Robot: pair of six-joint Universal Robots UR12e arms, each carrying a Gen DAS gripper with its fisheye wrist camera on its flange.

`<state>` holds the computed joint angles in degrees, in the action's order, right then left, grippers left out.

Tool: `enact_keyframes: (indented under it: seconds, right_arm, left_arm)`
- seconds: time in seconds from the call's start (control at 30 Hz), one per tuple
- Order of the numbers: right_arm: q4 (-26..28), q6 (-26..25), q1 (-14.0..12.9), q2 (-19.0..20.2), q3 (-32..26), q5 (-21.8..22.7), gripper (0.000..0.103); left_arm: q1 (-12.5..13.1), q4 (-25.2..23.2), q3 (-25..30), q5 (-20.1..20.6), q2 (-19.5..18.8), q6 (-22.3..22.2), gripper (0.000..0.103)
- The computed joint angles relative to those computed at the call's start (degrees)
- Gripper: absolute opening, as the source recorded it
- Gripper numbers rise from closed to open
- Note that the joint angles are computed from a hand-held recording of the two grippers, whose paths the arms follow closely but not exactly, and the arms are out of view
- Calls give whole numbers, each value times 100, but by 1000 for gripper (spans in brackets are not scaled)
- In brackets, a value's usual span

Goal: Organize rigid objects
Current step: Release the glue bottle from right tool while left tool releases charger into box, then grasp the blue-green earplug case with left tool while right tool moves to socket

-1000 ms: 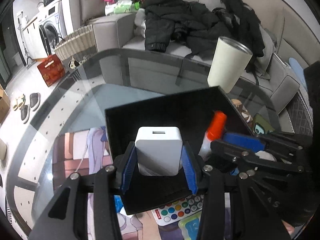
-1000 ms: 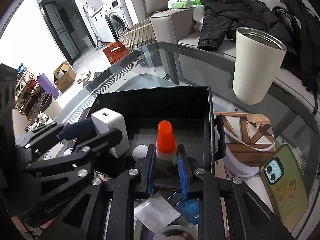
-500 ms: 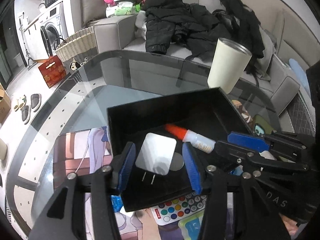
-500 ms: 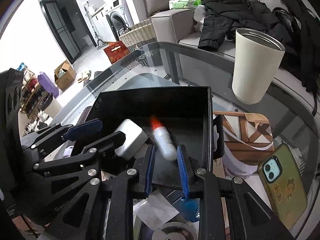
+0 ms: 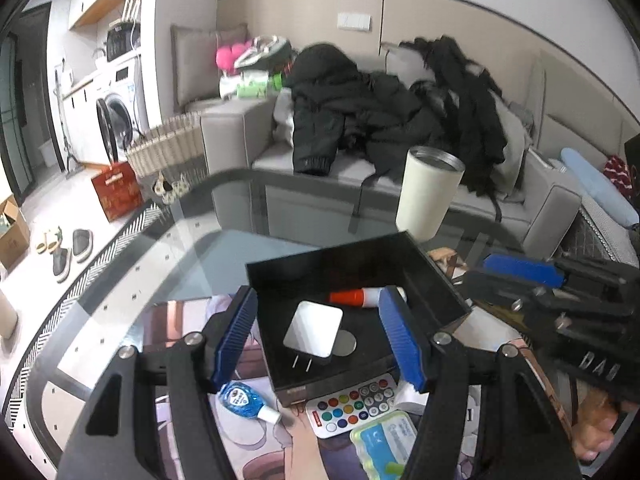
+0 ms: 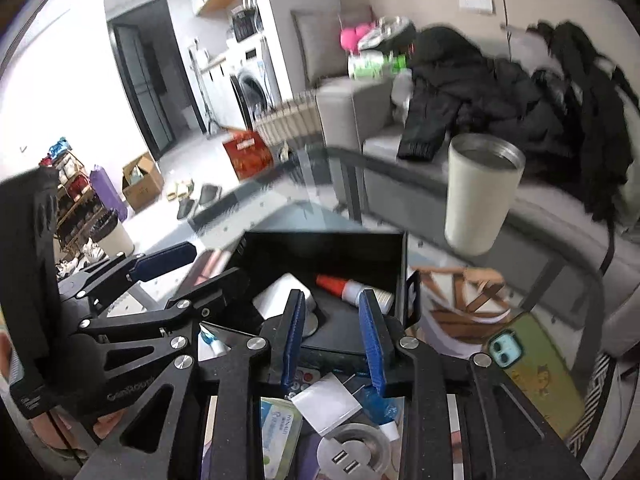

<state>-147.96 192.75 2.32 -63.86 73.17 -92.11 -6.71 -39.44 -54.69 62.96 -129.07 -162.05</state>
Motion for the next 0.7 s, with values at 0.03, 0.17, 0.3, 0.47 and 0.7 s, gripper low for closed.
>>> enact_keyframes:
  seconds: [0.03,0.17,0.3,0.47,0.7]
  right_arm:
    - [-115,-33,7,-68,89,-17,30]
    - [-308,-143,6,-269,324,-5,34]
    - [-204,-201,-17,-411,484,74,34]
    - [126,-189,-49,-483,583,156,52]
    - [816,-210,-134,-444,600,420,52]
  left_arm:
    - [12,44,-51,-31,42,60,66]
    - [76,486,-362,-77,228,42,74]
    - [116,673,-663,-151,406,104,78]
    - [90,-146,-722,-223,500,563,78]
    - [-28,-1366,-542,46,404,919,78]
